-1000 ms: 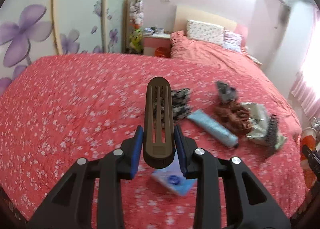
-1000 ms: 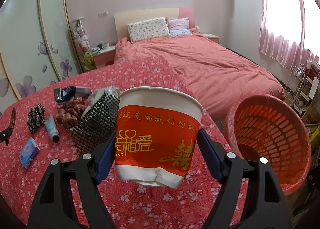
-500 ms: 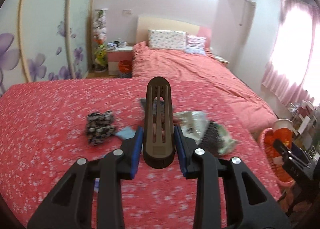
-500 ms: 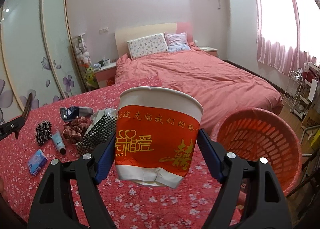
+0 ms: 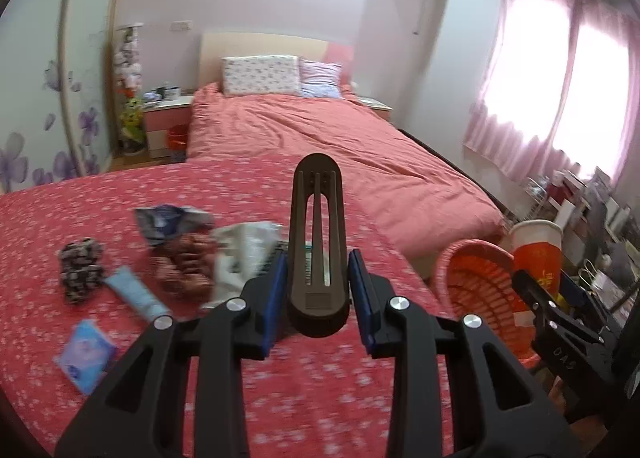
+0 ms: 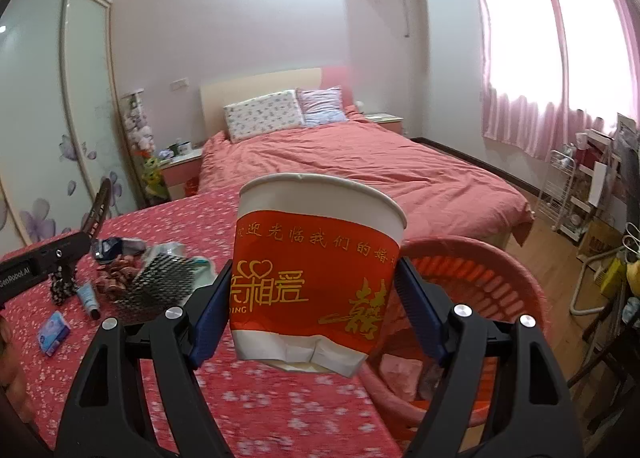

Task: Collect trash
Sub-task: 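Open the left gripper over the basket while the right gripper lowers and releases the cup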

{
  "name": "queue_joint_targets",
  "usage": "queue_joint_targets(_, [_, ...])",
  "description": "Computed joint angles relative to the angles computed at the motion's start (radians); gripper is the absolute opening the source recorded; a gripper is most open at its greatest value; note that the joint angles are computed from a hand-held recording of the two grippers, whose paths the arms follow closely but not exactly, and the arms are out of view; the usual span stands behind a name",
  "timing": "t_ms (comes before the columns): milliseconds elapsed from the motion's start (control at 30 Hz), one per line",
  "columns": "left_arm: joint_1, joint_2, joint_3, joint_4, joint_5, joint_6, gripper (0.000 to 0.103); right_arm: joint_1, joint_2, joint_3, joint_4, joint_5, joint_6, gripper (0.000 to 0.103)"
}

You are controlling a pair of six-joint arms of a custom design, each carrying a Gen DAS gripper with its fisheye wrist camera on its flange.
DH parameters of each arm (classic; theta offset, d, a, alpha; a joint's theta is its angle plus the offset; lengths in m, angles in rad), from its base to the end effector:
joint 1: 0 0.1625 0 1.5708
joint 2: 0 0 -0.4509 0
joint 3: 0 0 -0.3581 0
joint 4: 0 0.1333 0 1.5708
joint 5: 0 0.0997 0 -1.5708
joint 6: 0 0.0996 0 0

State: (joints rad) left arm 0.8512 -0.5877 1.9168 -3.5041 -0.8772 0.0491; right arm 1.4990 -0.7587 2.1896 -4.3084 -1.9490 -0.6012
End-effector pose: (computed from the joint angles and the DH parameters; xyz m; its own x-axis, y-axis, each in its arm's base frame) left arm -0.2384 -0.5709 0.0584 -0.7901 0.2638 -0.5534 0.5819 0.6067 -0.5416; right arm 0.0609 -0.4982 0.1902 -0.7539 0.2009 0.6255 -0.4944 0.4535 -0.7415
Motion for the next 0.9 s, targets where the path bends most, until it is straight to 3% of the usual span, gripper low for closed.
queue_joint_targets(900, [-0.051,0.265,-0.265,0.223,-0.238,-0.03,0.032,-0.203,-0.11,0.036,0.004,0.041,0.136,0.077])
